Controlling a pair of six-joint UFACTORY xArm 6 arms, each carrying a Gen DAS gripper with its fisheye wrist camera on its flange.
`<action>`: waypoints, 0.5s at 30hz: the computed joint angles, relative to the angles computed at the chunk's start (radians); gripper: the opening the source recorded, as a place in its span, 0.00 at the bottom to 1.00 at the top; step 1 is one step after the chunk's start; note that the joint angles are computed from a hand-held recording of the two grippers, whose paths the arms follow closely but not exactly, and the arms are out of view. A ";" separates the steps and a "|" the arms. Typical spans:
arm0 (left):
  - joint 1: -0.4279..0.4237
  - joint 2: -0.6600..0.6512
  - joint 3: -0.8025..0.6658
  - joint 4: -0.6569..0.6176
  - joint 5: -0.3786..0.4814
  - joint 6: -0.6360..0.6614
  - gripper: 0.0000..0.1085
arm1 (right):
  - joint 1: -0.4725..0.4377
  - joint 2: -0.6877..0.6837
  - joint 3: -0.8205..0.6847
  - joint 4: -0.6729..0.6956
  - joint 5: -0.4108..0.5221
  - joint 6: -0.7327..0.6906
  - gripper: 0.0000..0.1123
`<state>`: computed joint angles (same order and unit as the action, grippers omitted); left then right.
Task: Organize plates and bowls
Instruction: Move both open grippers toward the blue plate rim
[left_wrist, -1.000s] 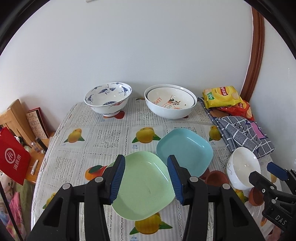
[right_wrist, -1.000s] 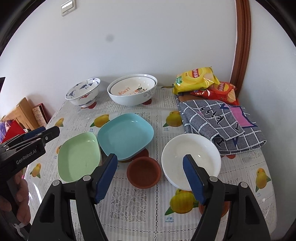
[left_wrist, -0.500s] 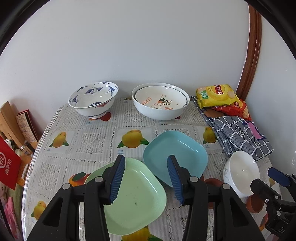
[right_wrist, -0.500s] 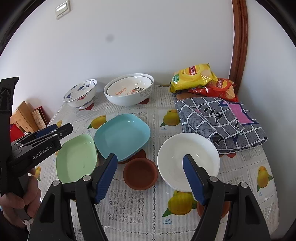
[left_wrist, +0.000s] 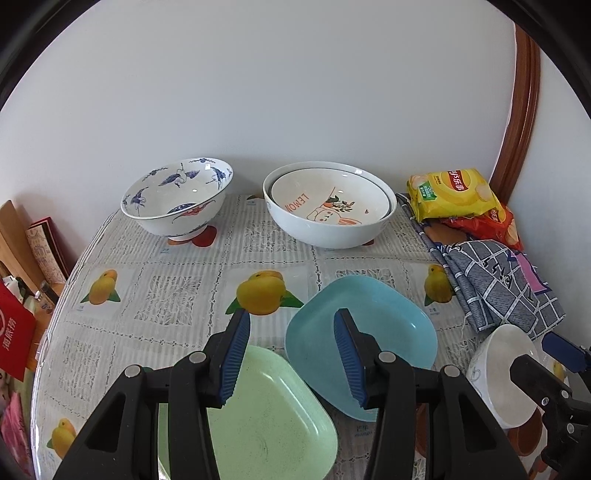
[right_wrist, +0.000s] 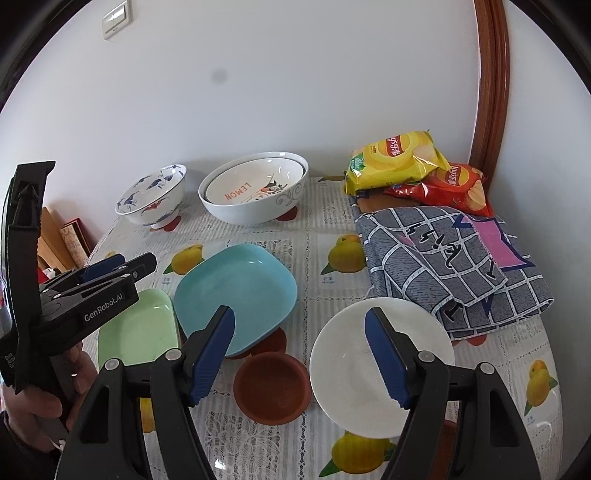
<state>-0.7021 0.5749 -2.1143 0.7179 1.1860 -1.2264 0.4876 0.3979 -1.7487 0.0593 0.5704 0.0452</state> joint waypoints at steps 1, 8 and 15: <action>0.003 0.008 -0.006 -0.001 0.001 0.002 0.42 | -0.001 0.016 -0.020 0.005 0.008 -0.005 0.64; 0.035 0.106 -0.131 -0.116 0.021 0.110 0.42 | 0.001 0.111 -0.129 0.049 0.048 -0.042 0.64; 0.063 0.267 -0.390 -0.219 0.109 0.215 0.42 | 0.014 0.249 -0.315 0.007 0.123 -0.038 0.64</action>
<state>-0.6388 0.8417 -2.5048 0.4992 1.2953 -1.0112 0.5020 0.6470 -2.0636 0.0667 0.6931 0.0072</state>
